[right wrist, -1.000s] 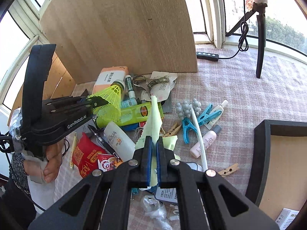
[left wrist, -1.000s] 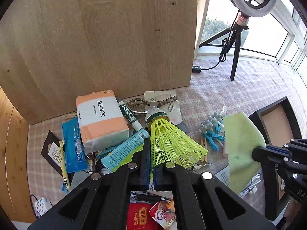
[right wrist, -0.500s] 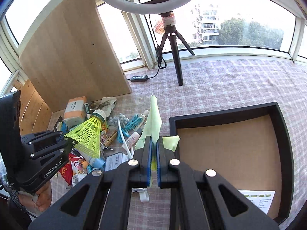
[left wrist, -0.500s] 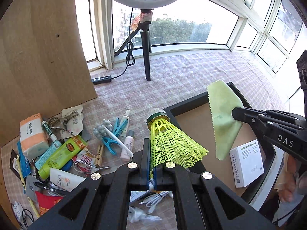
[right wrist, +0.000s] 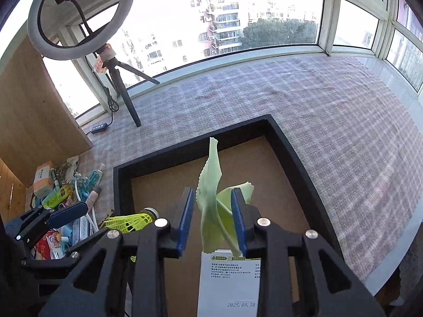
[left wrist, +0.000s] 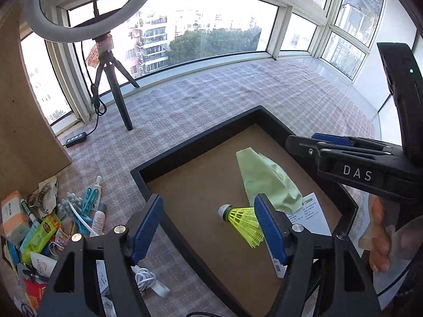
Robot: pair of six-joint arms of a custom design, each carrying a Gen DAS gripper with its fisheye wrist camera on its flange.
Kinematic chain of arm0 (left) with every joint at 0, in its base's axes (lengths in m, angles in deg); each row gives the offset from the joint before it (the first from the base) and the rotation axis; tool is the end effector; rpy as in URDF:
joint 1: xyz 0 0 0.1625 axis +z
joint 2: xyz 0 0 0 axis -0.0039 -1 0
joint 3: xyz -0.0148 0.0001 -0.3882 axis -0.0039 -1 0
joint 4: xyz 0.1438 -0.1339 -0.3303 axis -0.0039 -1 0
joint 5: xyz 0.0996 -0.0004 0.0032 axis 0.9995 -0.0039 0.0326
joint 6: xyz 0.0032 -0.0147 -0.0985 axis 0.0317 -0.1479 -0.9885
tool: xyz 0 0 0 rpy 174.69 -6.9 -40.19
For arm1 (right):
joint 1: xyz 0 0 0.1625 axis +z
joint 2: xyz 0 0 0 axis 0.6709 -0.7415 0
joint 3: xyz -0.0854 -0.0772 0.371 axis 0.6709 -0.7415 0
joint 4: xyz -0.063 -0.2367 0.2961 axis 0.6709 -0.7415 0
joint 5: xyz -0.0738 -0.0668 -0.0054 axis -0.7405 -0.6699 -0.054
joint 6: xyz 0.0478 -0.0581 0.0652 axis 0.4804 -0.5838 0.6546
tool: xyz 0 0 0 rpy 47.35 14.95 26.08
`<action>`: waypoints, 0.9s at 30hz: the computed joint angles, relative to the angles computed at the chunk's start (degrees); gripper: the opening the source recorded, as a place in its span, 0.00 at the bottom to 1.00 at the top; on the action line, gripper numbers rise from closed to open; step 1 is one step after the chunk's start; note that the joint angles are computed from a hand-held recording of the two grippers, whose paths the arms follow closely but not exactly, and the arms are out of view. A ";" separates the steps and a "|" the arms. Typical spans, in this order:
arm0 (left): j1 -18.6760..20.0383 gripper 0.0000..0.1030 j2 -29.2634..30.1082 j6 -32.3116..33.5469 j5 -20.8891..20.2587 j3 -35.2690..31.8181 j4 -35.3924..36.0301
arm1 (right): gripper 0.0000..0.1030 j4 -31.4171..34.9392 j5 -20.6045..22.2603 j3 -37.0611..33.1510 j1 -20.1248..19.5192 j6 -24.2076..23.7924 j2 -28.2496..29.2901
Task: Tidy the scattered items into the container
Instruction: 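Carry cloth and shuttlecock into the black tray and open both grippers, then reach the right gripper to the red pouch and grasp it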
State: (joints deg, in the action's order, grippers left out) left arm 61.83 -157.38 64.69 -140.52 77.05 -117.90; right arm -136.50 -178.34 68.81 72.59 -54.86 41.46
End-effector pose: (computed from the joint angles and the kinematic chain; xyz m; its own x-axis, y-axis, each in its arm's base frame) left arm -0.1023 -0.5775 0.2750 -0.6788 0.4869 -0.5496 0.6519 0.7442 -0.1458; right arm 0.3292 -0.5713 0.0461 -0.7963 0.1404 0.5884 -0.2359 0.8237 -0.5157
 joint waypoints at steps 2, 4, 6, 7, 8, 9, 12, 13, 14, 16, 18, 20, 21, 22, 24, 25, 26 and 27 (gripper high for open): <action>0.59 0.67 -0.45 -0.04 0.08 -0.79 1.55 | 0.49 -1.34 -0.10 0.16 0.41 -0.79 0.33; 1.33 0.67 -1.11 -0.48 0.79 -1.23 2.03 | 0.49 -1.69 0.13 -0.32 0.82 -1.15 0.88; 2.41 0.67 -2.08 -0.53 1.25 -1.69 2.70 | 0.49 -1.07 1.04 -1.46 1.14 -1.34 1.63; 3.03 0.67 -2.69 -0.57 1.65 -1.80 3.04 | 0.49 -0.78 1.50 -2.13 1.37 -1.46 2.11; 3.77 0.67 -3.30 -0.58 2.22 -1.96 3.33 | 0.49 -0.49 2.11 -2.84 1.64 -1.61 2.61; 4.61 0.67 -3.97 -0.54 2.65 -2.14 3.57 | 0.49 0.03 2.93 -3.67 1.91 -1.81 3.16; 7.40 0.67 -6.49 0.47 4.08 -2.69 4.03 | 0.49 2.35 5.00 -6.68 2.97 -2.25 5.47; 8.36 0.67 -7.45 1.01 4.99 -2.75 3.75 | 0.49 3.16 5.68 -7.79 3.36 -2.28 6.39; 9.36 0.67 -8.38 1.57 5.89 -2.88 3.42 | 0.49 3.78 6.71 -8.84 3.72 -2.42 7.32; 11.59 0.67 -10.18 2.39 7.47 -3.38 3.11 | 0.49 5.11 9.32 -11.03 4.38 -2.80 9.25; 14.06 0.67 -11.78 3.30 9.11 -4.17 3.15 | 0.48 7.05 12.35 -13.78 5.12 -3.25 11.54; 16.57 0.63 -13.08 4.32 11.21 -4.84 2.43 | 0.48 9.66 15.62 -17.36 5.93 -3.79 14.27; 17.91 0.62 -13.66 4.55 11.77 -5.21 2.16 | 0.48 11.35 17.21 -19.20 6.35 -4.05 15.62; 19.40 0.59 -14.17 4.49 11.86 -5.85 2.38 | 0.48 13.21 18.82 -21.22 6.78 -4.44 17.07; 22.31 0.56 -14.81 3.86 11.53 -7.51 3.63 | 0.48 16.86 21.84 -25.52 7.80 -5.34 20.27; 23.54 0.54 -14.99 3.56 11.35 -8.26 4.26 | 0.47 18.60 23.28 -27.84 8.27 -5.94 21.96; 24.63 0.54 -15.09 3.34 11.36 -8.88 4.74 | 0.46 20.58 24.77 -30.46 8.74 -6.58 23.84; 25.67 0.54 -15.19 3.28 11.22 -9.37 5.08 | 0.43 22.58 26.12 -33.14 9.12 -7.12 25.71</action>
